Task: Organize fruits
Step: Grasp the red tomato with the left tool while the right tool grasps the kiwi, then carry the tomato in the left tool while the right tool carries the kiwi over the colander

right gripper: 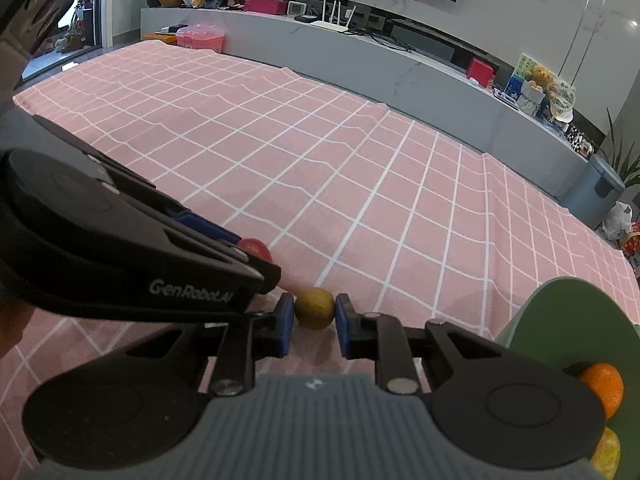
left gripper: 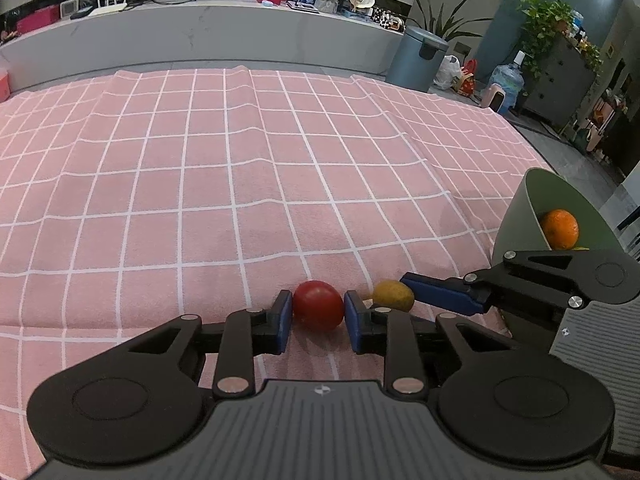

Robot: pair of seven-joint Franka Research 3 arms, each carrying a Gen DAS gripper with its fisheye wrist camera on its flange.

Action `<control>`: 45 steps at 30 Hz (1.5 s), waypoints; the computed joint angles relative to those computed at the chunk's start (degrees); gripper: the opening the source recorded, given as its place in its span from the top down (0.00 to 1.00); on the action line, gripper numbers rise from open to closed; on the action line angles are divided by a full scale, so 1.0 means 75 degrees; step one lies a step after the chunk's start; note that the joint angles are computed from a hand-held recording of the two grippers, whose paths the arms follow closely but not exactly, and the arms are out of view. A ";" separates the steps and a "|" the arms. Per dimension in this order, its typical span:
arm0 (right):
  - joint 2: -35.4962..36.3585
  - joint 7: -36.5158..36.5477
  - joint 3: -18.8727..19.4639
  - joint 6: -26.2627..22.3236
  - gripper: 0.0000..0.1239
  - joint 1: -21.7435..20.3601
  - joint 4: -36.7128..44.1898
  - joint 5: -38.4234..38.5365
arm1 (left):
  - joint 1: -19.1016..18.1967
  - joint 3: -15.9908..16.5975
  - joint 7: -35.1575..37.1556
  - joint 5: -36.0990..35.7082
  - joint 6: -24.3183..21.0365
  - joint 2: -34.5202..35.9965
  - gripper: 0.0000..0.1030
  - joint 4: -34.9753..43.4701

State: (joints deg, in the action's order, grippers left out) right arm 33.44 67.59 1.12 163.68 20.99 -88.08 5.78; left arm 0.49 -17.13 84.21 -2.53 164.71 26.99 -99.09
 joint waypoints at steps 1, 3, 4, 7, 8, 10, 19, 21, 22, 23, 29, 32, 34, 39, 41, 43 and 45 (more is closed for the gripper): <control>-0.0008 -0.0007 0.0006 0.0017 0.86 -0.0003 -0.0019 0.0007 | -0.0014 0.0030 -0.0053 0.0005 0.0027 -0.0032 0.70 -0.0038; -0.0030 -0.0015 0.0004 0.0081 0.86 0.0000 -0.0074 0.0015 | -0.0082 0.0122 -0.0226 0.0051 0.0075 -0.0078 0.70 -0.0080; -0.0046 -0.0012 -0.0002 0.0124 0.86 0.0006 -0.0109 0.0016 | -0.0093 0.0155 -0.0313 0.0062 0.0113 -0.0119 0.70 -0.0127; -0.0119 -0.0046 0.0021 0.0264 0.86 0.0008 -0.0227 0.0030 | -0.0081 0.0163 -0.0471 0.0086 0.0250 -0.0268 0.70 -0.0305; -0.0164 -0.0100 0.0062 0.0333 0.86 -0.0021 -0.0293 0.0056 | -0.0067 0.0151 -0.0508 0.0085 0.0325 -0.0345 0.70 -0.0402; -0.0272 -0.0171 0.0097 0.0459 0.86 -0.0044 -0.0457 0.0098 | -0.0089 0.0175 -0.0623 0.0127 0.0475 -0.0504 0.70 -0.0599; -0.1163 -0.0818 0.0660 0.1057 0.86 -0.0520 -0.1465 0.0774 | -0.0286 0.0385 -0.1390 0.0382 0.0933 -0.1297 0.70 -0.1372; -0.1390 -0.1033 0.0829 0.1126 0.86 -0.0677 -0.1671 0.1033 | -0.0330 0.0398 -0.1522 0.0456 0.1055 -0.1457 0.70 -0.1501; -0.1504 -0.1120 0.0884 0.1145 0.86 -0.0738 -0.1767 0.1158 | -0.0359 0.0405 -0.1581 0.0500 0.1108 -0.1547 0.70 -0.1568; -0.1641 -0.1215 0.0949 0.1196 0.86 -0.0807 -0.1901 0.1300 | -0.0467 0.0505 -0.1712 0.0644 0.1098 -0.1612 0.70 -0.1592; -0.2467 -0.1971 0.1375 0.1264 0.86 -0.1381 -0.2549 0.2538 | -0.0542 0.0314 -0.1803 0.0722 0.1093 -0.1855 0.70 -0.1647; -0.2870 -0.2099 0.1183 0.1145 0.86 -0.1395 -0.2851 0.2940 | -0.0637 0.0194 -0.1631 0.0685 0.1038 -0.1825 0.70 -0.1504; -0.3094 -0.2101 0.0982 0.1052 0.86 -0.1367 -0.3025 0.3060 | -0.0730 0.0135 -0.1506 0.0692 0.0901 -0.1748 0.70 -0.1318; -0.3379 -0.1604 0.0361 0.0775 0.86 -0.1271 -0.3229 0.2567 | -0.0966 -0.0009 -0.1177 0.0625 0.0496 -0.1455 0.70 -0.0757; -0.3462 -0.1453 0.0219 0.0595 0.86 -0.1329 -0.3265 0.2397 | -0.1215 0.0110 -0.1206 0.0869 0.0283 -0.1295 0.70 -0.0460; -0.3476 -0.1305 0.0092 0.0422 0.86 -0.1390 -0.3229 0.2165 | -0.1315 0.0068 -0.1073 0.0908 -0.0028 -0.1078 0.70 -0.0079; -0.3463 -0.1305 0.0031 0.0241 0.86 -0.1490 -0.3174 0.2058 | -0.1418 0.0034 -0.0966 0.0902 -0.0342 -0.0837 0.70 0.0319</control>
